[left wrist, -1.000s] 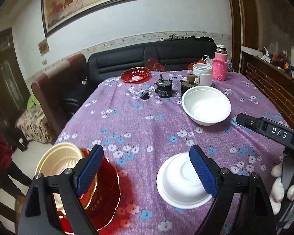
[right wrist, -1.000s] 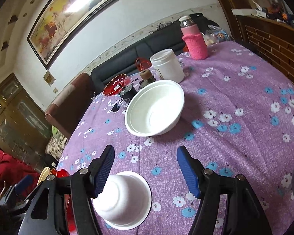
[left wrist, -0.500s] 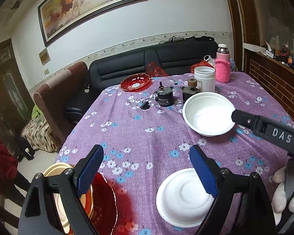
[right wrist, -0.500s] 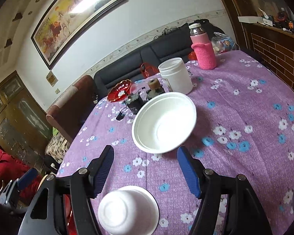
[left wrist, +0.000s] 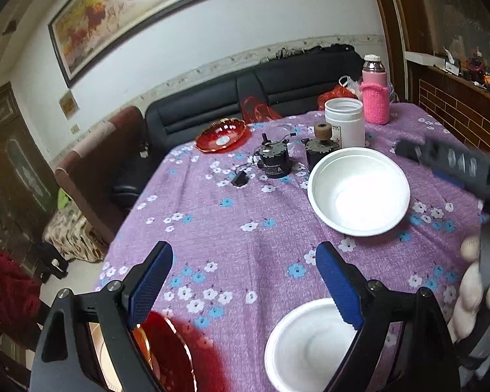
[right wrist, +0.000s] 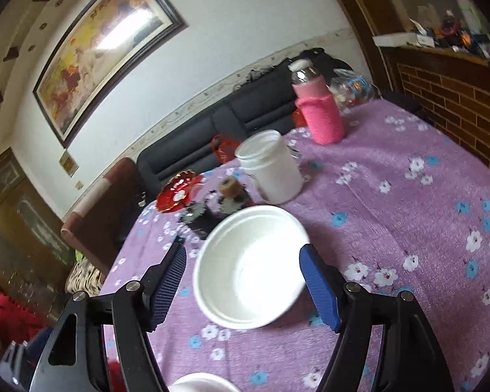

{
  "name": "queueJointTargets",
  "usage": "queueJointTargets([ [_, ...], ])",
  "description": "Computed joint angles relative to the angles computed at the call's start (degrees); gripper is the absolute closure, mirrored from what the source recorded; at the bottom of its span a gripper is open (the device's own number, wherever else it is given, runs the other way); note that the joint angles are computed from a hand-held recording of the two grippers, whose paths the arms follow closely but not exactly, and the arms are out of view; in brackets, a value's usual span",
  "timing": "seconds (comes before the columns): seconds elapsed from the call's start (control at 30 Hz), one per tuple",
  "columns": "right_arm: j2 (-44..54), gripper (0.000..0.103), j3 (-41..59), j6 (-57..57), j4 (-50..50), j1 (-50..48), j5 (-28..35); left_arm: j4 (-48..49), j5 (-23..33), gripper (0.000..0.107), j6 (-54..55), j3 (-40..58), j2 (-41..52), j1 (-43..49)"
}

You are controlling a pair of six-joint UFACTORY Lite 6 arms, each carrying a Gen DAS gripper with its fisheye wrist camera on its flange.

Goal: Organize plates and bowls
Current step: 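Move the right tool to the white bowl's rim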

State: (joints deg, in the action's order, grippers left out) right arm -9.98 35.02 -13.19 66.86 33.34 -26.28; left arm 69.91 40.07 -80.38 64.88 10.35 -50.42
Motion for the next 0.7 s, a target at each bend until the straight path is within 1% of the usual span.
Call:
queueJointTargets([
  [0.07, 1.9, 0.027, -0.6, 4.3, -5.1, -3.1, 2.2, -5.7, -3.7, 0.018, 5.5, 4.3, 2.6, 3.0],
  [0.13, 3.8, 0.027, -0.8, 6.1, -9.1, -6.1, 3.5, -14.3, -7.9, 0.018, 13.2, 9.8, 6.2, 6.2],
  [0.2, 4.6, 0.027, -1.6, 8.9, -12.1, -7.9, 3.4, -23.2, -9.2, 0.018, 21.0, 16.1, 11.0, 8.5],
  [0.3, 6.0, 0.027, -2.8, 22.8, -26.5, -12.2, 5.4, -29.5, -8.8, 0.018, 26.4, 23.5, 16.8, 9.7],
  [0.4, 7.3, 0.027, -3.1, 29.1, -33.1, -14.1, 5.7, -32.5, -8.2, 0.018, 29.0, 30.0, 22.1, 10.2],
  [0.47, 8.2, 0.027, -3.3, 36.5, -40.4, -15.6, 5.8, -35.6, -7.4, 0.018, 31.2, 34.1, 25.4, 10.9],
  [0.5, 8.7, 0.027, -3.5, 41.3, -45.1, -16.5, 5.7, -39.5, -6.9, 0.018, 34.3, 37.3, 28.0, 11.9],
  [0.57, 9.7, 0.027, -3.5, 46.0, -49.7, -17.1, 5.3, -44.1, -5.9, 0.018, 37.8, 41.6, 31.4, 13.0],
  [0.7, 12.9, 0.027, -1.7, 46.9, -50.6, -16.5, 5.2, -49.1, -5.6, 0.018, 41.2, 46.8, 36.5, 15.3],
])
